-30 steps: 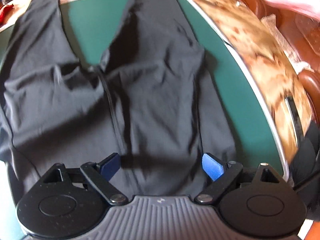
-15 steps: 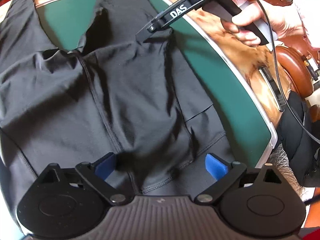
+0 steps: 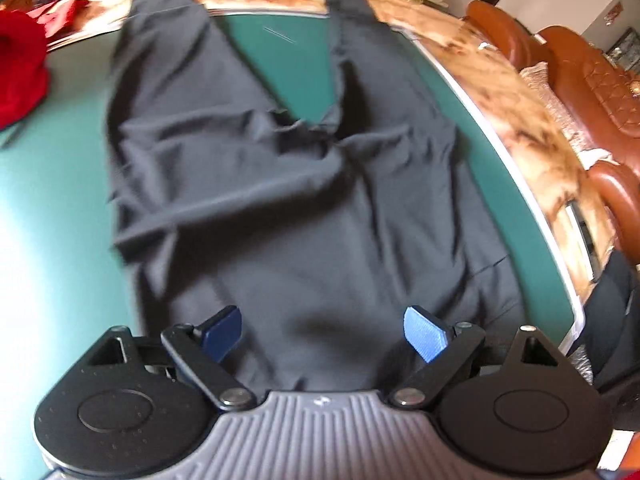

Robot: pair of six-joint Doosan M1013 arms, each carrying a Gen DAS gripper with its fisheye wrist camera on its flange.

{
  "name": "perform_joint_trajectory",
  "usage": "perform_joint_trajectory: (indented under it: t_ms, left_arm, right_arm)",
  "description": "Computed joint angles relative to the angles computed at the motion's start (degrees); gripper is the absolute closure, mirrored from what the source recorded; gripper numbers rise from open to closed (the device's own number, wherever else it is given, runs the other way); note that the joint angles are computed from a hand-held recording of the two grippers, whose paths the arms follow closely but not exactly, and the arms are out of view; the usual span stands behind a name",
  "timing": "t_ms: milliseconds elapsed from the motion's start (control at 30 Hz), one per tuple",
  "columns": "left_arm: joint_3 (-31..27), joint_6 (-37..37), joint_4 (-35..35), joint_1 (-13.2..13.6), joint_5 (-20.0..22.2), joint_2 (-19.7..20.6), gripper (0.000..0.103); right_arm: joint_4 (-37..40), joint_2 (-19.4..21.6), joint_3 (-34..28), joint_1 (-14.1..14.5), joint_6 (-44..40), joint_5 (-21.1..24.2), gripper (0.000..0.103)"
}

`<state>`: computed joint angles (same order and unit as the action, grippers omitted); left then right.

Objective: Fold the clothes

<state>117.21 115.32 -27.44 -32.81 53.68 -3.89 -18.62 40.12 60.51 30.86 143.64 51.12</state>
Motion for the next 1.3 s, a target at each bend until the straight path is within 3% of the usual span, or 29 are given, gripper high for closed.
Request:
perform_joint_trajectory:
  t_ms: [167, 300, 400, 633, 800, 833, 900, 933, 1000, 1100, 1167, 1300]
  left_arm:
    - [1.58, -4.21, -0.96, 3.60, 1.13, -1.28, 0.011]
    - [2.36, -6.73, -1.93, 6.18, 1.07, -1.72, 0.011]
    - [2.62, -7.21, -1.99, 7.57, 1.02, -1.27, 0.011]
    - [2.47, -7.71, -2.04, 9.52, 0.93, -0.18, 0.011]
    - [2.41, -6.68, -3.26, 9.67, 0.77, 0.30, 0.010]
    - [2.40, -6.29, -3.55, 9.75, 0.79, 0.37, 0.010]
    - [2.35, -5.60, -4.01, 9.91, 0.84, 0.53, 0.010]
    - [2.33, -5.44, -4.22, 9.99, 0.85, 0.59, 0.010]
    - [2.30, -5.23, -4.62, 10.18, 0.91, 0.67, 0.010]
    - [2.25, -5.08, -4.73, 10.36, 0.98, 0.77, 0.010]
    - [2.20, -4.98, -4.59, 10.43, 0.97, 0.78, 0.010]
    - [2.10, -4.97, -4.11, 10.35, 0.85, 0.91, 0.010]
  right_arm:
    - [-1.72, 14.45, -24.20, -0.28, -1.16, 15.25, 0.057]
    - [-2.54, 19.19, -30.99, 0.70, -2.36, 16.16, 0.057]
    - [-2.96, 23.52, -38.28, 1.07, -3.63, 23.18, 0.057]
    - [-3.68, 25.52, -41.24, 0.51, -1.10, 26.05, 0.057]
    - [-1.84, 21.82, -33.89, -0.24, 2.62, 20.22, 0.058]
    - [-1.80, 21.44, -33.13, -0.32, 2.41, 19.86, 0.061]
    - [-2.57, 21.16, -32.68, -0.37, 1.62, 20.84, 0.081]
    - [-2.60, 21.04, -32.53, -0.42, 1.62, 21.08, 0.083]
    - [-2.02, 20.06, -30.75, -0.68, 2.51, 20.04, 0.098]
    - [-1.92, 19.07, -28.77, -0.78, 3.55, 18.51, 0.100]
    - [-3.04, 19.73, -29.91, -0.33, 3.25, 19.09, 0.100]
    - [-2.27, 20.82, -31.52, 0.25, 2.83, 15.84, 0.100]
